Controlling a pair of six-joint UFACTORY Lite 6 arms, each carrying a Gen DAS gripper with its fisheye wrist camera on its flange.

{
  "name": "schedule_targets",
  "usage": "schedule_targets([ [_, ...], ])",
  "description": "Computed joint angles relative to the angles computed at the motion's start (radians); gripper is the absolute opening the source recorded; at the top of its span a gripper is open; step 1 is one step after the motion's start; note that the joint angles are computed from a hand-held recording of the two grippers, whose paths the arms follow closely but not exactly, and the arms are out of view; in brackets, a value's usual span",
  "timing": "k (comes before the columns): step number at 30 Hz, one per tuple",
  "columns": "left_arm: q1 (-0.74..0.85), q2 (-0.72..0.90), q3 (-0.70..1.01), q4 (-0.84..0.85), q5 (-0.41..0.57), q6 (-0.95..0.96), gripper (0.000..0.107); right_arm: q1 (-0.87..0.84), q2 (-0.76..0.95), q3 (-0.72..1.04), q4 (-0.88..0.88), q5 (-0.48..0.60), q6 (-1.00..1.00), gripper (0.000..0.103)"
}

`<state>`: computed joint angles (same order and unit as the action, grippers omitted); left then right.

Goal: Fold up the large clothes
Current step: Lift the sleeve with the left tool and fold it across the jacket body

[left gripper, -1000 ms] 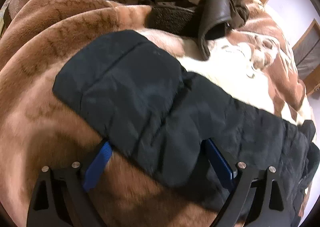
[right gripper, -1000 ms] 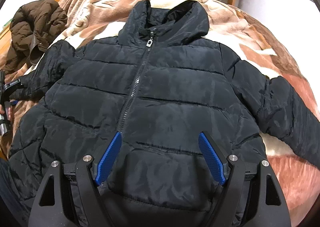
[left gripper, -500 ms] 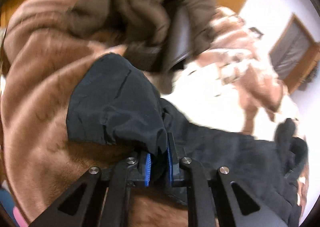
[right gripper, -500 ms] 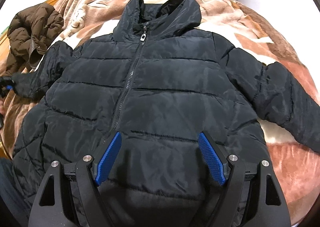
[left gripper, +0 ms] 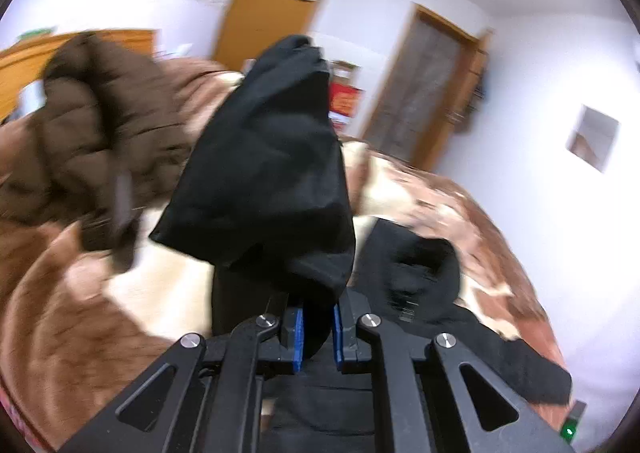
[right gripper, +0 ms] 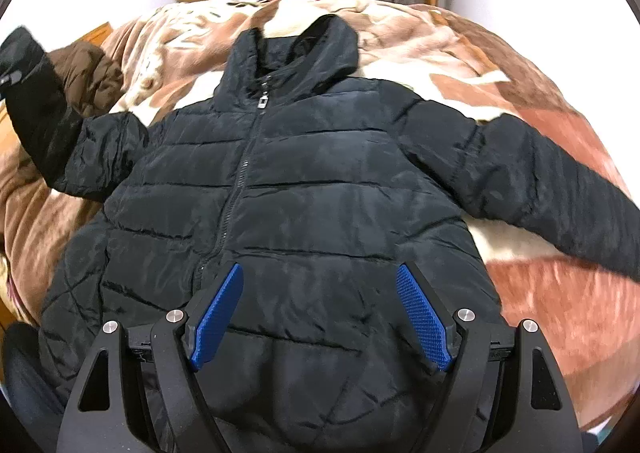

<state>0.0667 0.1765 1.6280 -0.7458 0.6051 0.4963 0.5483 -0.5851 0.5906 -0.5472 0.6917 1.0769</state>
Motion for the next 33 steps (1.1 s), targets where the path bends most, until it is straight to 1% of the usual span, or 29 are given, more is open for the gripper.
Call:
schedule_targets([
  [6, -0.285, 0.096, 0.053, 0.058, -0.057, -0.079, 0.011, -0.138, -0.127, -0.077, 0.125, -0.022, -0.136, 0.079],
  [7, -0.318, 0.112, 0.048, 0.048, -0.067, -0.074, 0.011, -0.170, -0.145, -0.091, 0.154, -0.033, -0.173, 0.079],
  [10, -0.423, 0.239, 0.117, 0.041, -0.093, -0.086, 0.011, -0.294, -0.188, -0.133, 0.284, -0.078, -0.341, 0.079],
  [13, -0.505, 0.331, 0.161, 0.025, -0.105, -0.097, 0.011, -0.426, -0.203, -0.170, 0.456, -0.114, -0.551, 0.079],
  [16, -0.562, 0.395, 0.172, -0.030, -0.116, -0.068, 0.011, -0.539, -0.191, -0.196, 0.656, -0.133, -0.781, 0.079],
  [17, -0.575, 0.396, 0.159, -0.049, -0.117, -0.055, 0.011, -0.551, -0.186, -0.201, 0.670, -0.137, -0.797, 0.079],
  [19, -0.598, 0.454, 0.208, -0.047, -0.109, -0.070, 0.011, -0.552, -0.189, -0.212, 0.651, -0.147, -0.779, 0.079],
  [21, -0.612, 0.515, 0.261, -0.041, -0.090, -0.092, 0.016, -0.551, -0.187, -0.216, 0.638, -0.151, -0.765, 0.079],
  [22, -0.611, 0.542, 0.286, -0.055, -0.070, -0.091, 0.025, -0.558, -0.182, -0.215, 0.649, -0.153, -0.776, 0.079],
  [23, -0.621, 0.568, 0.304, -0.071, -0.066, -0.093, 0.043, -0.563, -0.177, -0.213, 0.652, -0.153, -0.781, 0.079],
  [24, -0.618, 0.577, 0.309, -0.104, -0.053, -0.079, 0.053, -0.570, -0.172, -0.209, 0.657, -0.154, -0.788, 0.079],
  [25, -0.606, 0.576, 0.302, -0.150, -0.041, -0.044, 0.065, -0.575, -0.172, -0.206, 0.657, -0.154, -0.789, 0.079],
  [27, -0.585, 0.536, 0.250, -0.254, -0.020, 0.042, 0.070, -0.578, -0.180, -0.199, 0.653, -0.155, -0.782, 0.079],
  [29, -0.565, 0.487, 0.198, -0.329, 0.015, 0.106, 0.078, -0.561, -0.183, -0.187, 0.615, -0.161, -0.735, 0.079],
  [32, -0.519, 0.430, 0.153, -0.374, 0.052, 0.192, 0.078, -0.539, -0.161, -0.158, 0.593, -0.174, -0.701, 0.079],
  [33, -0.505, 0.396, 0.118, -0.370, 0.035, 0.227, 0.078, -0.530, -0.145, -0.145, 0.585, -0.181, -0.693, 0.079],
])
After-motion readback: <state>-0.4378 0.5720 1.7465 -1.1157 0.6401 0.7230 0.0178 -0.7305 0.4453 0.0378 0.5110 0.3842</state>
